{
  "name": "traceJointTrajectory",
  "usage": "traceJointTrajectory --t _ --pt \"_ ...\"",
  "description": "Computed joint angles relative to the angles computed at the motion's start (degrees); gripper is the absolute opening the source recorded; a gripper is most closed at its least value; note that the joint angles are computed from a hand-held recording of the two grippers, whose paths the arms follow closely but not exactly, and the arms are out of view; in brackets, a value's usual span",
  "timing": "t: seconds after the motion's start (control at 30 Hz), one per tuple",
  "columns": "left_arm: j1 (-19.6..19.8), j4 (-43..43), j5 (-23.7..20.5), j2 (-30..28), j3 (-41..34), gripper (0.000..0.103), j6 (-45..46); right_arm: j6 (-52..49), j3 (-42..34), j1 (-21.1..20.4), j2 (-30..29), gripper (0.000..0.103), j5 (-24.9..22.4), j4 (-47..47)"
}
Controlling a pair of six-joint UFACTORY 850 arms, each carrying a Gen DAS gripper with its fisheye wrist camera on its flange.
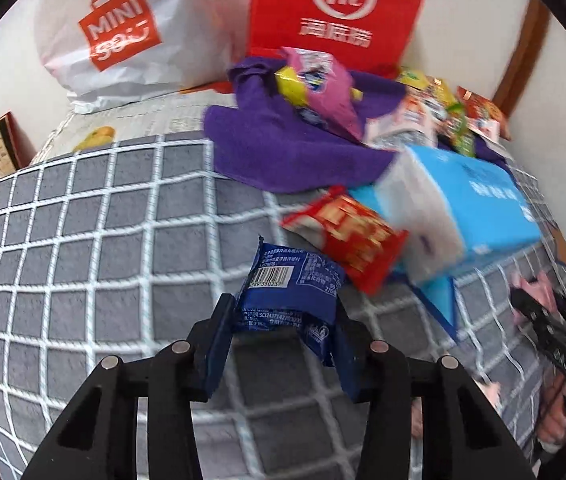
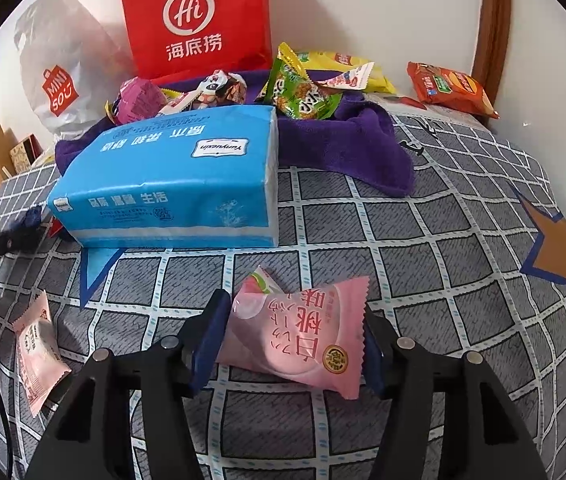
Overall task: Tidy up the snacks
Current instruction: 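Grasp the blue packet with the left tool while the right tool holds the pink peach packet, then lift both held packets and carry them over the purple towel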
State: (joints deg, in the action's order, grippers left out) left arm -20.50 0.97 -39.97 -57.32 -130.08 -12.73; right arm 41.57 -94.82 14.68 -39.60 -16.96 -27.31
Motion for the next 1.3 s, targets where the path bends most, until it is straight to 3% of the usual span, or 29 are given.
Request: traceJointTrajectory --t 0.17,0.5,1.3 --pt "-1.80 5.69 2.80 1.79 4.20 0.045 -2.96 0.63 1.31 -0.69 0.78 0.059 1.75 1.33" --pt "-2.64 16.21 12.56 5.96 13.38 0.047 -14.45 2.75 -0.52 0.07 -0.41 0.061 -1.37 -2.51" --pt "-3.02 17.91 11.18 5.21 12.13 0.051 -15.52 1.75 -0.85 0.06 -0.62 0.061 -1.67 -2.12"
